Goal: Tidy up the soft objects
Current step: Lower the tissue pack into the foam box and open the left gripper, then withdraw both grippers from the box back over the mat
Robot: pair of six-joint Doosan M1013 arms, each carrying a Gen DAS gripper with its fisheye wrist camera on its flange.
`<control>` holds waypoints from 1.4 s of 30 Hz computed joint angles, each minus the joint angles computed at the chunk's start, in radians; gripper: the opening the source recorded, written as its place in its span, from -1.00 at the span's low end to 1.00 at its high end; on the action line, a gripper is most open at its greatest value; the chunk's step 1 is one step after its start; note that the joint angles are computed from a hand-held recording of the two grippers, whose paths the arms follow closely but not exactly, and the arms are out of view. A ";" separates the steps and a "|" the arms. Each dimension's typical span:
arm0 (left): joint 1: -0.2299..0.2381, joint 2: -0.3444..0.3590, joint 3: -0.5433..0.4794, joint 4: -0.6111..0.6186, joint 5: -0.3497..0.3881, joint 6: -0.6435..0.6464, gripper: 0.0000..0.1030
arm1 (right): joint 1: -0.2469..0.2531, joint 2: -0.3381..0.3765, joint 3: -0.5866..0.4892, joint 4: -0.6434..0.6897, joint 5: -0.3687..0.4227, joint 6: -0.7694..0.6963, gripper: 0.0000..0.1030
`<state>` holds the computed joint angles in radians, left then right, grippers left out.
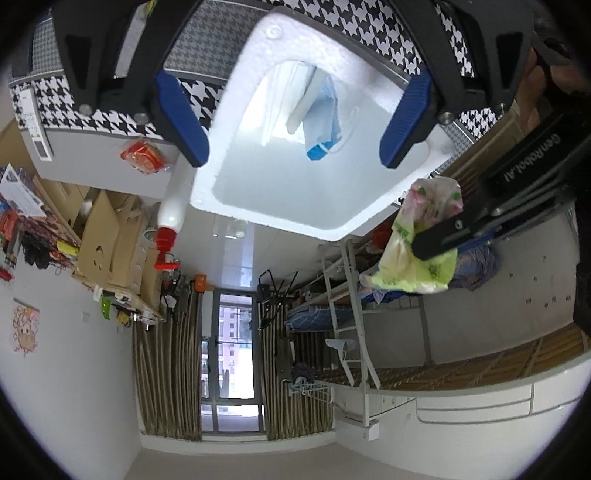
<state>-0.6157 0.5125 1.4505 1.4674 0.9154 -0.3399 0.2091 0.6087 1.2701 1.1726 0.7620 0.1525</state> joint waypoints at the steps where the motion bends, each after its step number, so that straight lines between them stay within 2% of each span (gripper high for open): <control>1: 0.000 0.002 -0.004 -0.004 -0.001 0.007 -0.69 | -0.005 0.002 -0.003 0.002 0.006 0.012 0.86; 18: 0.003 0.039 -0.076 -0.089 -0.063 0.134 -0.69 | -0.056 -0.005 0.026 0.076 -0.030 -0.001 0.86; 34: 0.023 0.080 -0.147 -0.244 -0.100 0.278 -0.66 | -0.084 0.002 0.032 0.081 -0.047 0.015 0.86; 36: 0.024 0.083 -0.153 -0.257 -0.099 0.289 -0.49 | -0.087 0.003 0.033 0.084 -0.047 0.013 0.86; 37: 0.025 0.083 -0.153 -0.261 -0.102 0.288 -0.14 | -0.088 0.003 0.034 0.087 -0.046 0.011 0.86; 38: 0.024 0.082 -0.152 -0.254 -0.103 0.281 0.30 | -0.089 0.002 0.036 0.087 -0.049 0.010 0.86; 39: 0.021 0.082 -0.148 -0.232 -0.098 0.261 0.51 | -0.089 0.002 0.036 0.086 -0.053 0.011 0.86; 40: 0.014 0.084 -0.146 -0.190 -0.071 0.224 0.83 | -0.091 0.003 0.035 0.087 -0.054 0.010 0.86; 41: 0.010 0.086 -0.145 -0.171 -0.056 0.211 0.97 | -0.092 0.003 0.034 0.090 -0.054 0.008 0.86; 42: 0.005 0.087 -0.145 -0.152 -0.040 0.202 0.98 | -0.093 0.002 0.034 0.092 -0.053 0.006 0.86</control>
<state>-0.6104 0.5997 1.3057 1.3155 0.8758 -0.1382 0.1161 0.6111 1.3044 1.2648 0.7090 0.1587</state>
